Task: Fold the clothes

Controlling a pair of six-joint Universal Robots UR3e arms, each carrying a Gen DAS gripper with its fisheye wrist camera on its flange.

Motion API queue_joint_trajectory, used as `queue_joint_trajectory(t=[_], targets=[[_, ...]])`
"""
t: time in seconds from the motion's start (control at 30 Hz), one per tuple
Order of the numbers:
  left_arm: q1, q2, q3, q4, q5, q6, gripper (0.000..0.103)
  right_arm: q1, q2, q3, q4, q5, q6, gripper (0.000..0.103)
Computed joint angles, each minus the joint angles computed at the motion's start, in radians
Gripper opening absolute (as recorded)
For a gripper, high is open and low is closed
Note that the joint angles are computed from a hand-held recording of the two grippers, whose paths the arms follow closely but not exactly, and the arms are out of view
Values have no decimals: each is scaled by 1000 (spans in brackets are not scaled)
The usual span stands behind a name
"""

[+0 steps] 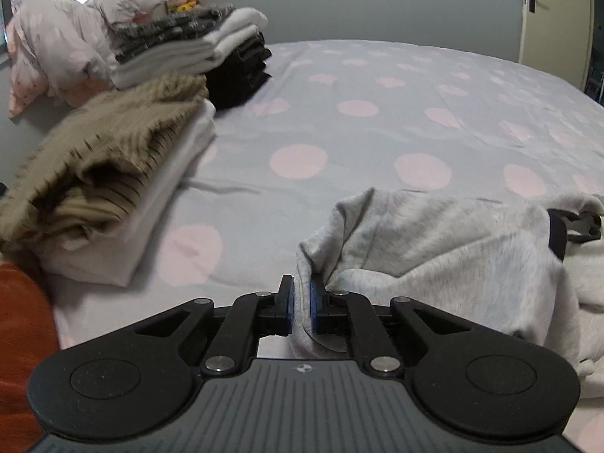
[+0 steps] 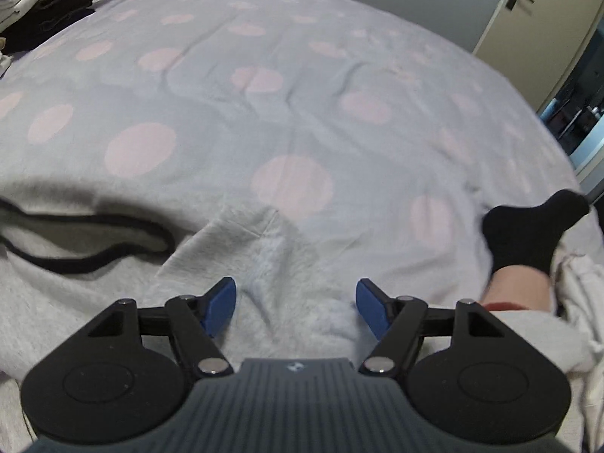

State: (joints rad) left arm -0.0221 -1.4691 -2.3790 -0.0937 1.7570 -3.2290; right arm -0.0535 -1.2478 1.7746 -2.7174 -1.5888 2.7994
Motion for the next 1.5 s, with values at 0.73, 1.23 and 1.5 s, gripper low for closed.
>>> queue_joint_trajectory(t=[0.73,1.23,1.5], targets=[[250,341,-16,-257,-406,339,44,-100,-88,13,106,198,-136,25],[300,-71,460,-705,-668,822,58,-112,33,-207,321,277,-363,44],[345,-143,483,-728,-758,721,18,-144,55,-162,280,316,-322,28]])
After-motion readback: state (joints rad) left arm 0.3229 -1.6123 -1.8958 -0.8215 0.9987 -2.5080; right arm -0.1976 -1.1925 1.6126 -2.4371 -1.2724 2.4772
